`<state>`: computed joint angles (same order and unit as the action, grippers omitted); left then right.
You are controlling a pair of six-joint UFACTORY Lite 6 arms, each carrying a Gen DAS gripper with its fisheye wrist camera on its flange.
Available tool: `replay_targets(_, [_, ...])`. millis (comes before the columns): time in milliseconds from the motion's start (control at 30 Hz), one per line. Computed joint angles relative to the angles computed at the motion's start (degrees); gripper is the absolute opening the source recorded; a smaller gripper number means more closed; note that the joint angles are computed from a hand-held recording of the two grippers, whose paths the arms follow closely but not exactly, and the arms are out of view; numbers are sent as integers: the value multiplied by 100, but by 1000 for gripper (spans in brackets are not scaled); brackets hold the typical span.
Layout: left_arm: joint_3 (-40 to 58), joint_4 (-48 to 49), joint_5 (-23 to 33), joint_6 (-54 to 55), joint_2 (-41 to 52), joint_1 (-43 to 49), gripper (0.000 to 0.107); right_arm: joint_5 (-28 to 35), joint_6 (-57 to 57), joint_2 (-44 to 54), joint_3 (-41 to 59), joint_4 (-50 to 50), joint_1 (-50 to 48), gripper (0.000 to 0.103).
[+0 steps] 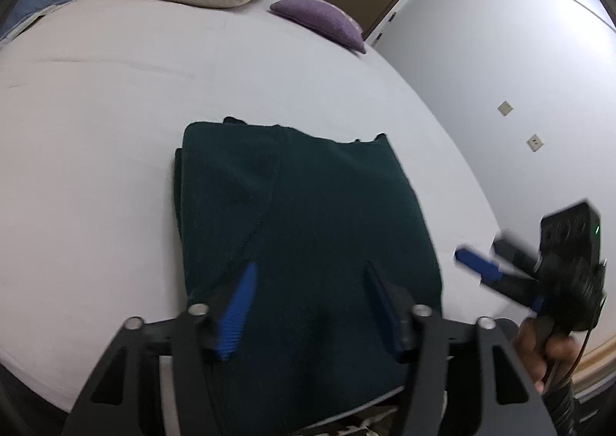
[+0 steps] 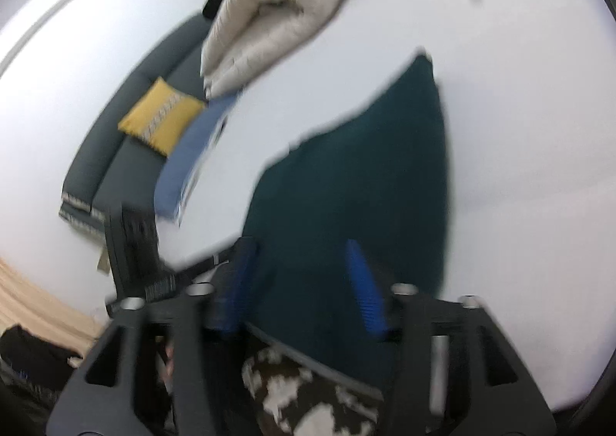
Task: Fold small clothes
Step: 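Open both grippers and lift them away from the folded sweater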
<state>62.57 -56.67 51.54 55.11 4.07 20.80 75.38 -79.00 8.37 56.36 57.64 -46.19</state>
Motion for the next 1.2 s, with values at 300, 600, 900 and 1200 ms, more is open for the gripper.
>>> replay_targets(300, [-203,-84,-615,27,-414,-277,63,-1413,154,483,272,397,446,69])
replay_targets(600, [-750,-772,-2341,727,-3191,-26,103,-896,-971,-1941,-224,1079,-1163,72])
replay_targets(900, [-607,-2158,-3986,1846,-4614,60,103,533,-1814,-3834,-355,2861,-3298,103])
replay_targets(1200, [146,-3397,-2579,3488,-4404,1588,103,2765,-499,-3339,1239,3460,-5540,103])
